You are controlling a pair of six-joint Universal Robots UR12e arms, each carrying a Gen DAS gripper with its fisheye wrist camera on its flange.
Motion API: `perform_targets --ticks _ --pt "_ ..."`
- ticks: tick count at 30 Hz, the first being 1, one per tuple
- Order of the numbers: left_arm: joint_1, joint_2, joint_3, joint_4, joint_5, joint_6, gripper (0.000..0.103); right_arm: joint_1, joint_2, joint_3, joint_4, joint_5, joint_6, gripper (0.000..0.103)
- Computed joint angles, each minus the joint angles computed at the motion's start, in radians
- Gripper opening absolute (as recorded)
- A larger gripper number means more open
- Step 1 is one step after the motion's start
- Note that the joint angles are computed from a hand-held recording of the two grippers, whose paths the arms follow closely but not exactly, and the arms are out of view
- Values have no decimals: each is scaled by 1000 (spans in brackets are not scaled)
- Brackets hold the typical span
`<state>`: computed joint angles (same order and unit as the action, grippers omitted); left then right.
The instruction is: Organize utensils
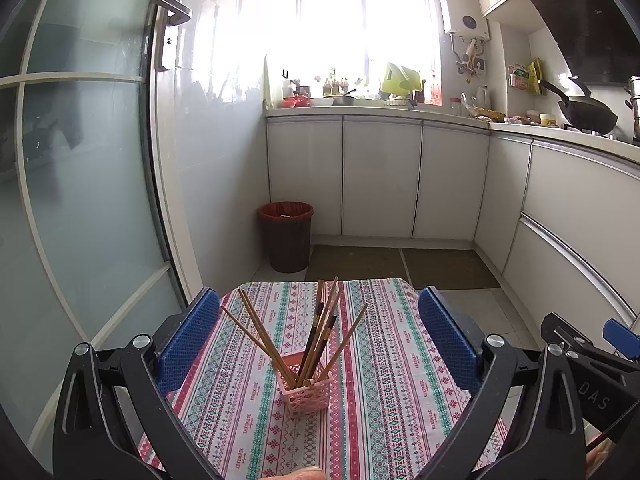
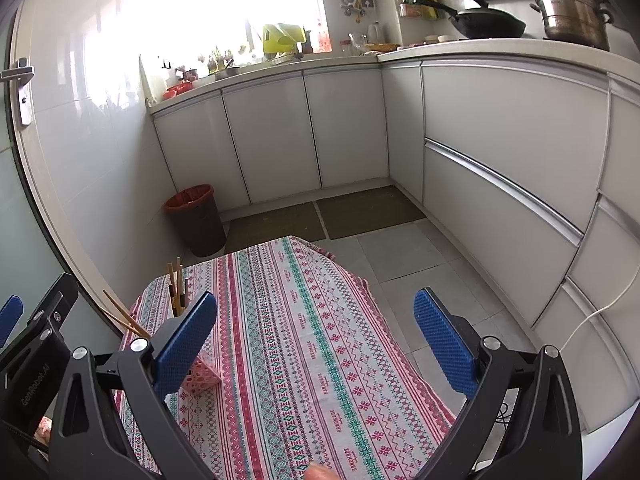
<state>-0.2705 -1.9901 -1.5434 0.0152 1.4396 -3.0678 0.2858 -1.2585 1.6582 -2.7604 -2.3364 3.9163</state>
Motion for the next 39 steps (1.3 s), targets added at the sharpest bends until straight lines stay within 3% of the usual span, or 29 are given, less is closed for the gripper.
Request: perform_targets --ticks 39 --pt "-3 -3 8 -25 33 0 96 -1 7 -5 6 19 11 96"
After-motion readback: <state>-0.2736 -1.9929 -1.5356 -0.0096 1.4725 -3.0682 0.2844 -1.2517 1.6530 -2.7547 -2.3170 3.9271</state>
